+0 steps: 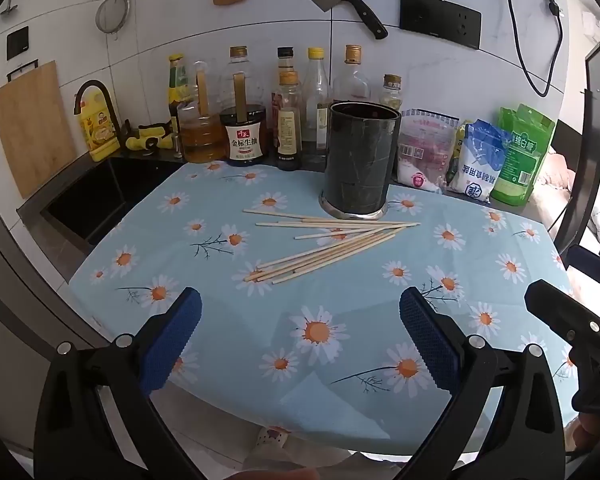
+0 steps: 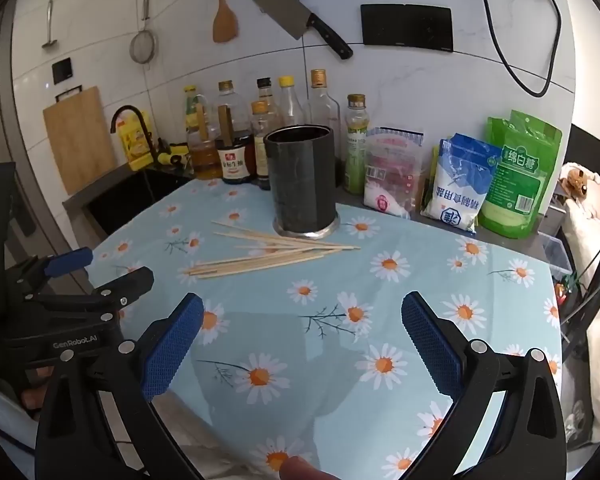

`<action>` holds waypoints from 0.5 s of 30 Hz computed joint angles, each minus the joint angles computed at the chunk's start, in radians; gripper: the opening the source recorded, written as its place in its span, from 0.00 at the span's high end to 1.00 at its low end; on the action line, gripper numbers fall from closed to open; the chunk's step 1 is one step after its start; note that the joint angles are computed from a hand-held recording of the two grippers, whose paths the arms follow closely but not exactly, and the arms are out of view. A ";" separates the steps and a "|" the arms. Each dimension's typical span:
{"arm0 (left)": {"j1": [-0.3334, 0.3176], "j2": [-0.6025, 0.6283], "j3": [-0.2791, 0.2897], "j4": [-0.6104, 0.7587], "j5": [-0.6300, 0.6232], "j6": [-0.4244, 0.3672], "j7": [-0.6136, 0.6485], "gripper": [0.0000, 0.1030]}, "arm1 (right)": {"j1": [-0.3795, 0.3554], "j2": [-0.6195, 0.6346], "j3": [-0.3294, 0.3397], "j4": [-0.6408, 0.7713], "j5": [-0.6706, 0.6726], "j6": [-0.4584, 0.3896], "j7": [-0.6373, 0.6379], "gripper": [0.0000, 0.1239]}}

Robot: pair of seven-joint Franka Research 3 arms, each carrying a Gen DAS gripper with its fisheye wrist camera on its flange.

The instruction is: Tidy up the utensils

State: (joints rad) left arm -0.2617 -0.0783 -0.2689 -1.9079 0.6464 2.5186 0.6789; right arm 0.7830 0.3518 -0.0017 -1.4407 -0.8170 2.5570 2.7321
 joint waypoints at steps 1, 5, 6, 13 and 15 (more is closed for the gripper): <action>0.001 -0.001 0.001 -0.004 0.003 0.009 -0.006 0.06 | -0.007 0.000 0.006 0.000 0.019 0.003 -0.010 0.23; 0.000 -0.001 0.001 -0.002 -0.001 0.004 -0.002 0.06 | -0.002 -0.005 0.000 -0.012 0.011 0.014 -0.006 0.23; 0.000 -0.001 0.000 -0.001 0.000 0.002 -0.003 0.06 | -0.002 -0.005 0.000 -0.011 0.009 0.015 -0.005 0.23; 0.005 -0.004 0.003 -0.004 0.006 0.008 -0.006 0.06 | 0.009 0.011 -0.004 0.021 0.000 -0.001 -0.021 0.23; 0.005 -0.009 0.002 -0.009 0.006 0.010 -0.009 0.06 | 0.010 0.012 -0.004 0.022 0.001 -0.001 -0.022 0.23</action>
State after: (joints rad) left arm -0.2564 -0.0869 -0.2665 -1.9174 0.6523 2.5282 0.6702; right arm 0.7926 0.3636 -0.0062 -1.4190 -0.8161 2.5563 2.7103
